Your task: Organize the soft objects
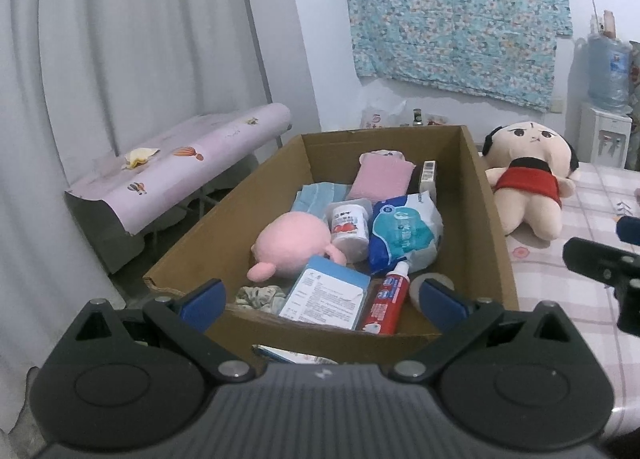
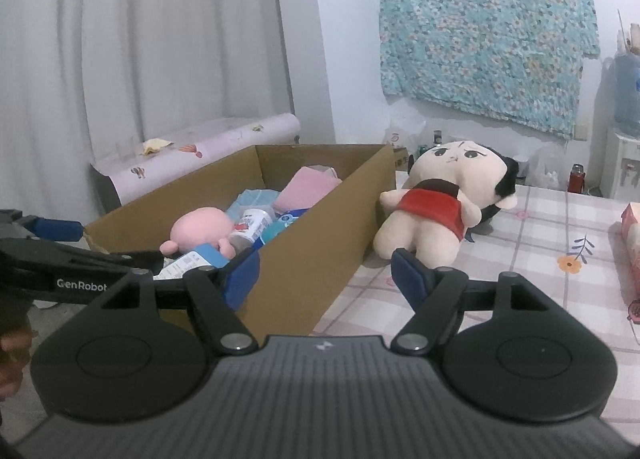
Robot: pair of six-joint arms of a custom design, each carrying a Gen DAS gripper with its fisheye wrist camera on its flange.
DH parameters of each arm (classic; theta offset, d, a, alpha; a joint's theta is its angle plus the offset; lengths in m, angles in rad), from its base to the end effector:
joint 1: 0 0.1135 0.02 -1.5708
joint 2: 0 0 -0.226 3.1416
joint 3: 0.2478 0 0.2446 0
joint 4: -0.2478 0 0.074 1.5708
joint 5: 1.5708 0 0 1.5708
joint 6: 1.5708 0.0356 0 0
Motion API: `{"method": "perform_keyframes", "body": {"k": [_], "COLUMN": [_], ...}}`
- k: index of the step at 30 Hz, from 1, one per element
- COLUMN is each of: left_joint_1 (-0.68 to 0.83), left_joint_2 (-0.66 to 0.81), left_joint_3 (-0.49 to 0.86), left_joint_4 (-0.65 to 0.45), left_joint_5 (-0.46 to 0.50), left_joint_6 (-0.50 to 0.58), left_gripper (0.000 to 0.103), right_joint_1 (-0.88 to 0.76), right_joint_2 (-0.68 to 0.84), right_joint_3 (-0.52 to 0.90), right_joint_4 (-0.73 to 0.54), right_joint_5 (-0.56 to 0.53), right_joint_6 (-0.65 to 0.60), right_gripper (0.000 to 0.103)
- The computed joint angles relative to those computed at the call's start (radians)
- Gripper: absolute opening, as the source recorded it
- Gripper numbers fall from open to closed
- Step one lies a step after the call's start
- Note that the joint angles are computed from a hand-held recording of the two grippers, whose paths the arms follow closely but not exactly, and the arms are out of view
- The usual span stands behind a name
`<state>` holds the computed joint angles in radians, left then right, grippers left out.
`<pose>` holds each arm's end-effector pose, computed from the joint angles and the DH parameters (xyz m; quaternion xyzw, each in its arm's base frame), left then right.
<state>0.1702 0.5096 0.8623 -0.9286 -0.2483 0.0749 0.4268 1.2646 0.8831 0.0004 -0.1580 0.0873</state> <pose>0.1124 0.0282 0.3029 -0.1006 0.8682 0.1659 0.4567 0.2668 0.1275 0.2558 -0.1831 0.8063 0.2052 0.5237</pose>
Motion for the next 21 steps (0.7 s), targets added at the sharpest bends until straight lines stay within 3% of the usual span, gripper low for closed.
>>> {"method": "perform_keyframes", "body": {"k": [18,21], "left_joint_1": [-0.05,-0.085], "left_joint_2": [0.031,0.03], "left_joint_3": [0.1,0.1], "left_joint_4": [-0.057,-0.056], "left_joint_5": [-0.013,-0.06], "left_joint_6": [-0.013,-0.016], "left_gripper": [0.103,0.103], "right_joint_1": [-0.035,-0.036], "right_joint_2": [0.0,0.0], "right_joint_3": [-0.003,-0.005], "right_joint_4": [-0.014,-0.009], "right_joint_5": [-0.02,-0.019], "right_joint_6": [0.046,0.05], "right_gripper": [0.073,0.073]}}
